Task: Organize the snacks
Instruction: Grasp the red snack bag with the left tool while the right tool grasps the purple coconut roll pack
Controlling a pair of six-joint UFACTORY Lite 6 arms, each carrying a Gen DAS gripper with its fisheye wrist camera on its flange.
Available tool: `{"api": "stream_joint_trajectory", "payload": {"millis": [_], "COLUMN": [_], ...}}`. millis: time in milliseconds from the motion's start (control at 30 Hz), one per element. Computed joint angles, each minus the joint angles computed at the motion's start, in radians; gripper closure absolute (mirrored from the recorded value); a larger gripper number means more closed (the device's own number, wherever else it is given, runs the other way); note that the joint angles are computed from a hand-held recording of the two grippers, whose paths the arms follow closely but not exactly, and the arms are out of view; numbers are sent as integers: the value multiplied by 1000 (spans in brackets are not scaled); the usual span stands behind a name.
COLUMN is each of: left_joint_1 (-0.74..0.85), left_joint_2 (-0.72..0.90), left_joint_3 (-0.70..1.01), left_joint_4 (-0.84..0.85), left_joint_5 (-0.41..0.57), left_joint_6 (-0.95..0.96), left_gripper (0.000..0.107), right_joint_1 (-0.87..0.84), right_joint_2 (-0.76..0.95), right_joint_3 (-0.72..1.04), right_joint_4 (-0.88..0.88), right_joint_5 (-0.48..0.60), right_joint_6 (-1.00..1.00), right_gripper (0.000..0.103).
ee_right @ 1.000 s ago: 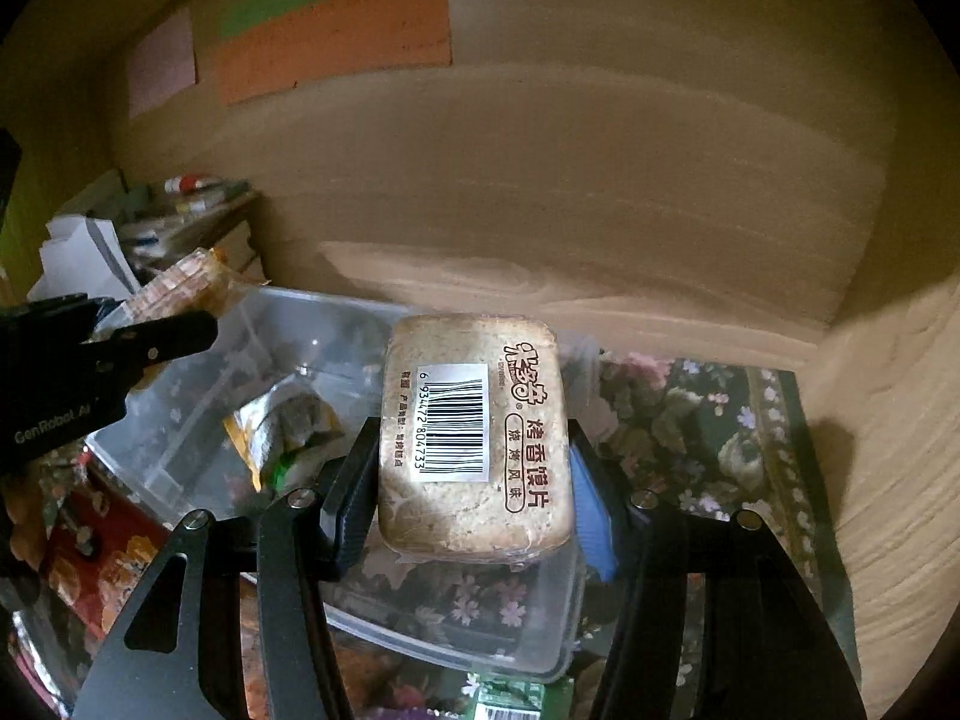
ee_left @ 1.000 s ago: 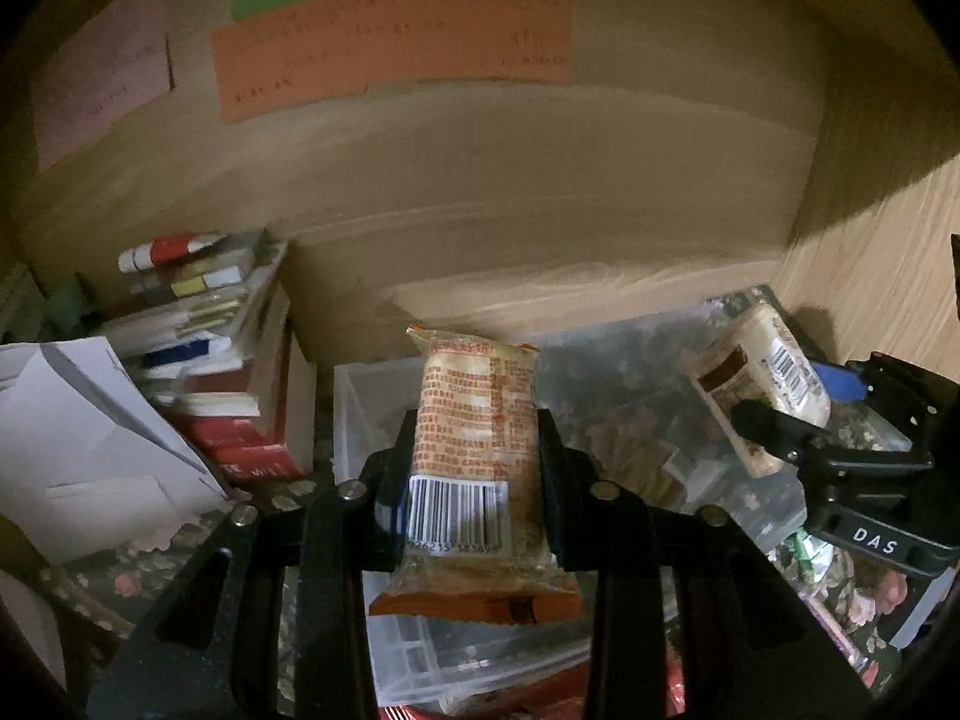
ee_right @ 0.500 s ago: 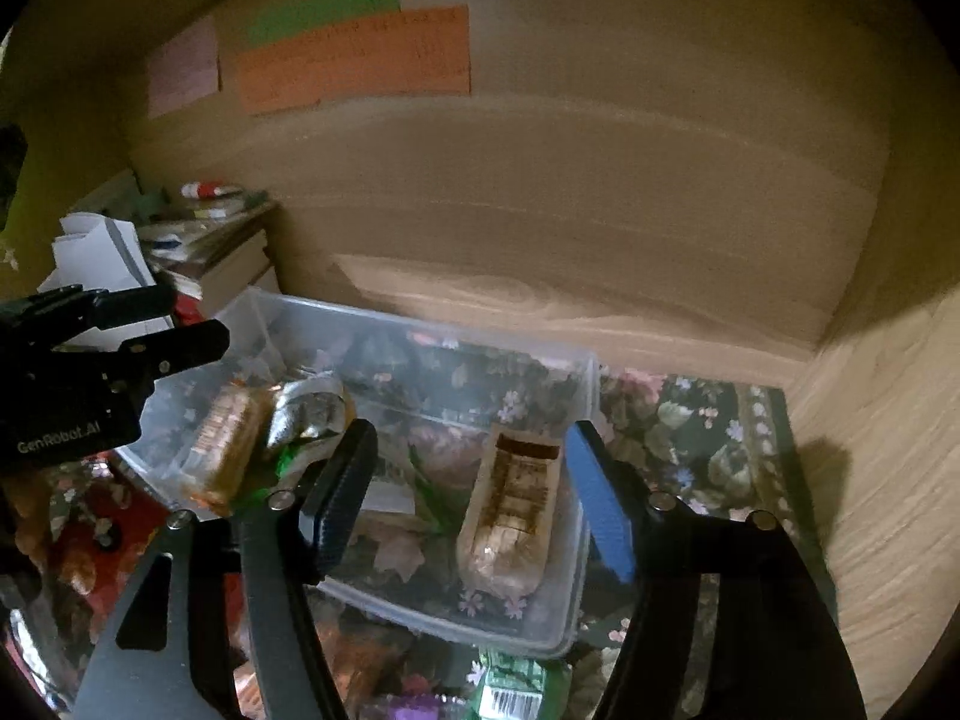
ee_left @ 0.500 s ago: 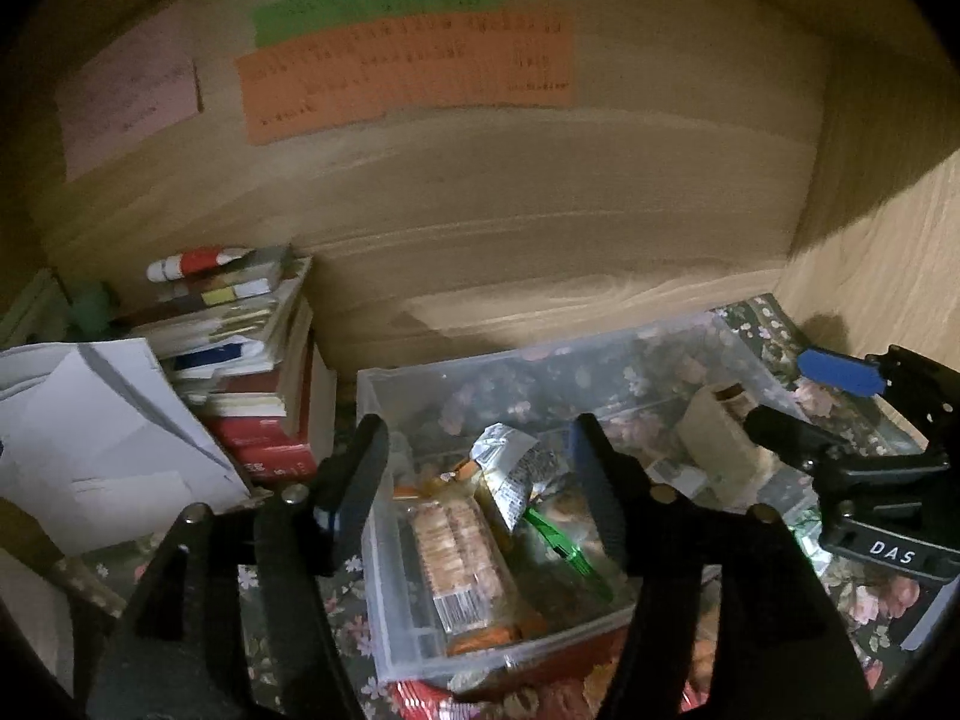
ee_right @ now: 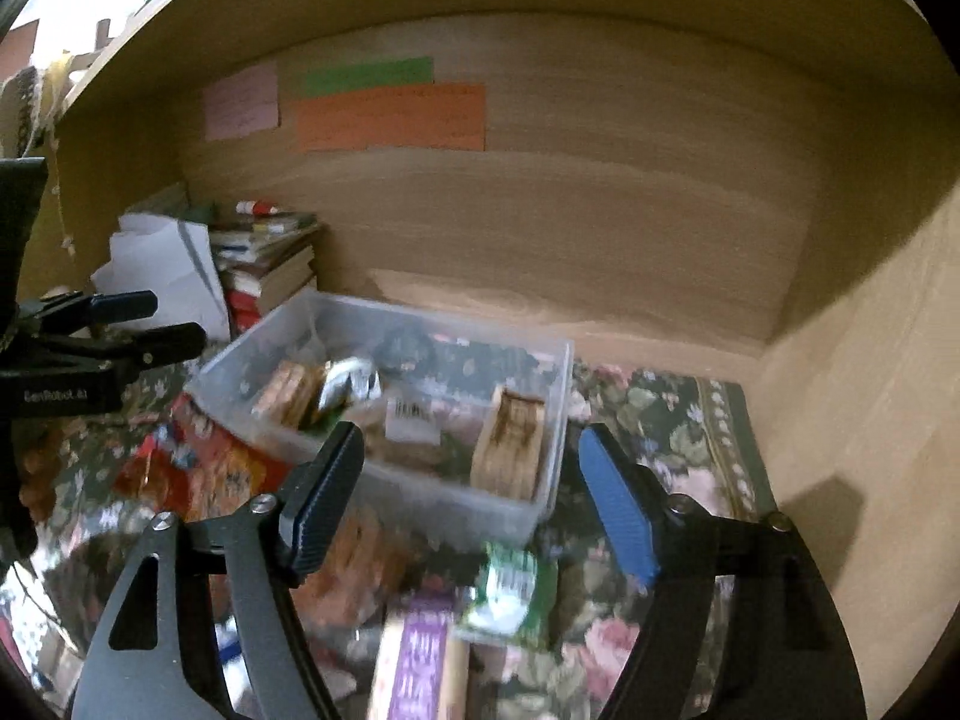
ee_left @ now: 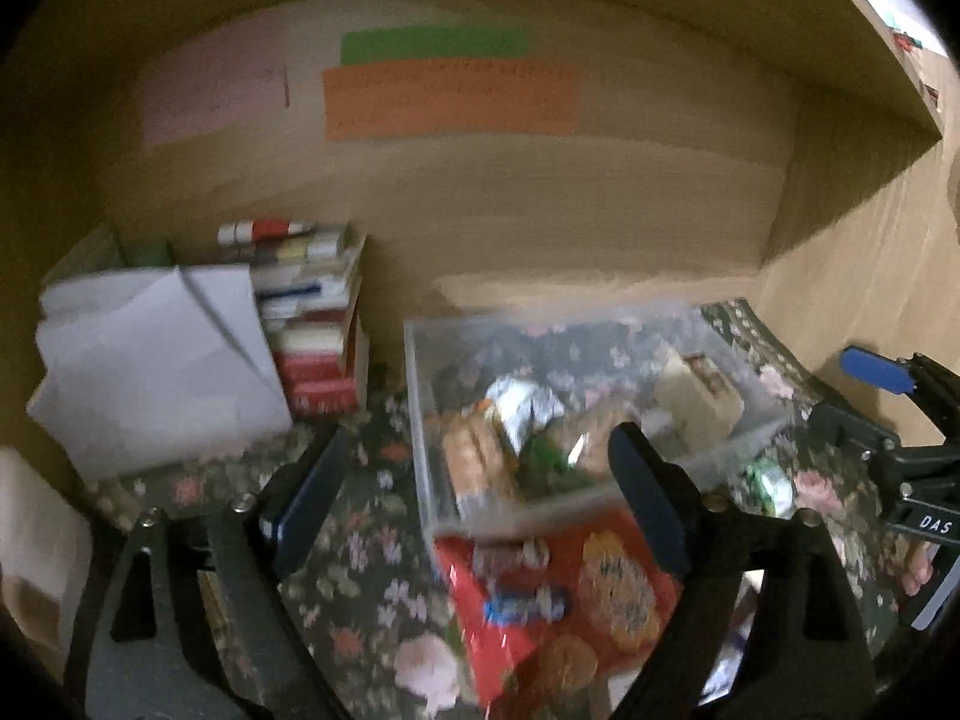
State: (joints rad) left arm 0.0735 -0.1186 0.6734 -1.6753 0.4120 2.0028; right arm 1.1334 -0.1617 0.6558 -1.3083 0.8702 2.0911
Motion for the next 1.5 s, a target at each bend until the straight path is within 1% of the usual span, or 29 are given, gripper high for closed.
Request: {"api": "stream_joint_trajectory", "payload": {"millis": [100,200,367,400,567,733,800,833,867,900,933,967,1000,1033,1167,1200,1267,1367,1400,1433,1500], "left_joint_1": [46,72,69,57,36,2,-15,-21,-29,-41,-46,-48,-41,-27,11,16,31,55,60,68,96], "left_joint_2": [-11,-10,-49,-54,-28,16,21,24,29,28,29,33,35,36,-3,-12,-37,-73,-85,-110,-144], "left_joint_3": [-53,-103,-219,-241,-262,-257,-259,-258,-256,-260,-263,-262,-263,-261,-273,-276,-287,-302,-310,-322,-329], "left_joint_4": [41,16,-138,-170,-178,-235,-271,-280,-290,-333,-358,-371,-369,-341,-269,-259,-237,-184,-180,-166,-96], "left_joint_5": [33,52,49,46,59,54,57,60,61,57,57,60,70,84,105,105,108,119,122,124,146], "left_joint_6": [-6,48,249,291,315,346,368,374,378,408,429,439,438,417,353,344,331,299,302,290,223], "left_gripper": [19,19,19,19,19,19,24,29,32,33,35,37,39,42,63,65,74,78,84,88,91], "right_joint_1": [61,107,172,178,208,197,184,179,172,166,154,147,141,145,162,162,165,186,193,203,216], "right_joint_2": [-13,-29,21,35,110,163,158,156,153,152,154,156,162,181,197,190,168,140,130,117,95], "right_joint_3": [-46,-105,-140,-146,-142,-129,-141,-148,-157,-164,-168,-173,-172,-159,-141,-146,-162,-180,-186,-191,-198], "right_joint_4": [38,63,96,94,86,43,29,19,5,-5,-17,-32,-37,-25,-1,-4,-9,1,6,20,42], "right_joint_5": [35,15,-7,-25,-73,-117,-137,-148,-160,-174,-194,-210,-224,-216,-193,-192,-189,-168,-160,-146,-124], "right_joint_6": [40,113,212,235,306,348,360,373,388,399,404,415,416,402,377,380,395,419,424,422,411], "right_gripper": [31,31,31,31,31,31,32,32,36,43,46,52,57,60,60,60,60,60,60,60,60]}}
